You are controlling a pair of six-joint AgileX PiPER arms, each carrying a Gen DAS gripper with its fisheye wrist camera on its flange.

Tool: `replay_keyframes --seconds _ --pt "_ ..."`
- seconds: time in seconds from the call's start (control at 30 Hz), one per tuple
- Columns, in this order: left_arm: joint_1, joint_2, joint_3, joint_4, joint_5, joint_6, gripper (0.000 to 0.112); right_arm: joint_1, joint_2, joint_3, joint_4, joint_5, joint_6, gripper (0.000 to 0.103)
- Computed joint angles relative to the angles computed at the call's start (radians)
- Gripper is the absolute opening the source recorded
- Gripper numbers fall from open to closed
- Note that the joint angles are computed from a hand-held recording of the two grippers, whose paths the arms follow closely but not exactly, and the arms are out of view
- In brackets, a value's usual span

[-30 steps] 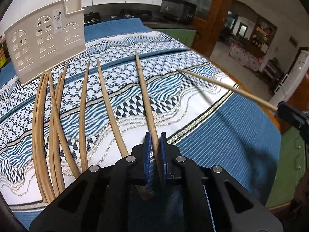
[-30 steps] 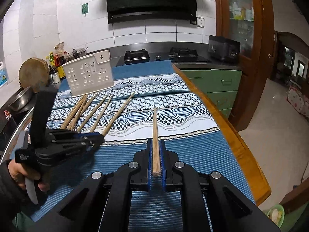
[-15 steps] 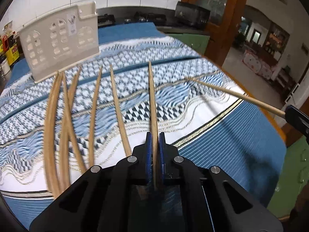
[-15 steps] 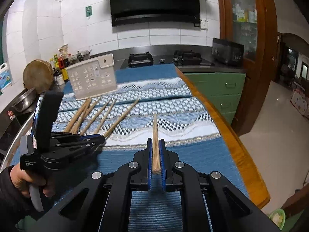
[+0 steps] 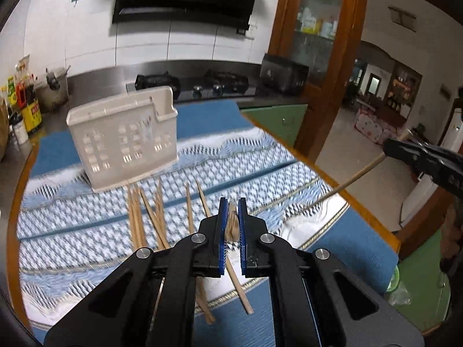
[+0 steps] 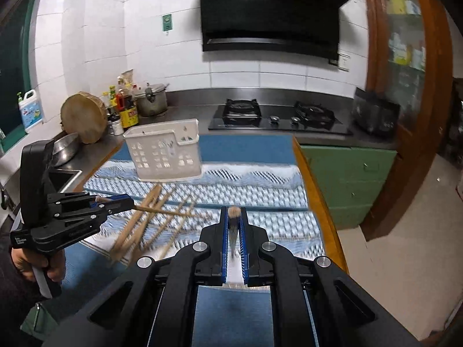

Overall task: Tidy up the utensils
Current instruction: 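Carry both held chopsticks upright over the white holder and lower them in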

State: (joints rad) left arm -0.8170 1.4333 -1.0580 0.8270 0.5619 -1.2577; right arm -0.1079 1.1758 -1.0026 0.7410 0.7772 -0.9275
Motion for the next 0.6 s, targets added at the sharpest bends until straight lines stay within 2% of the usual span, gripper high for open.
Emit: replay_keyframes --seconds 0.3,0.6 --pt "0.163 -0.041 -0.109 -0.290 0.006 0.368 0.006 0.180 0.220 -0.409 -0.172 0.105 0.249 0.007" --pt "0.315 -0.081 -0.229 -0.439 0.073 0.609 0.006 0.393 0.495 -0.883 -0.379 0.179 0.506 0.007"
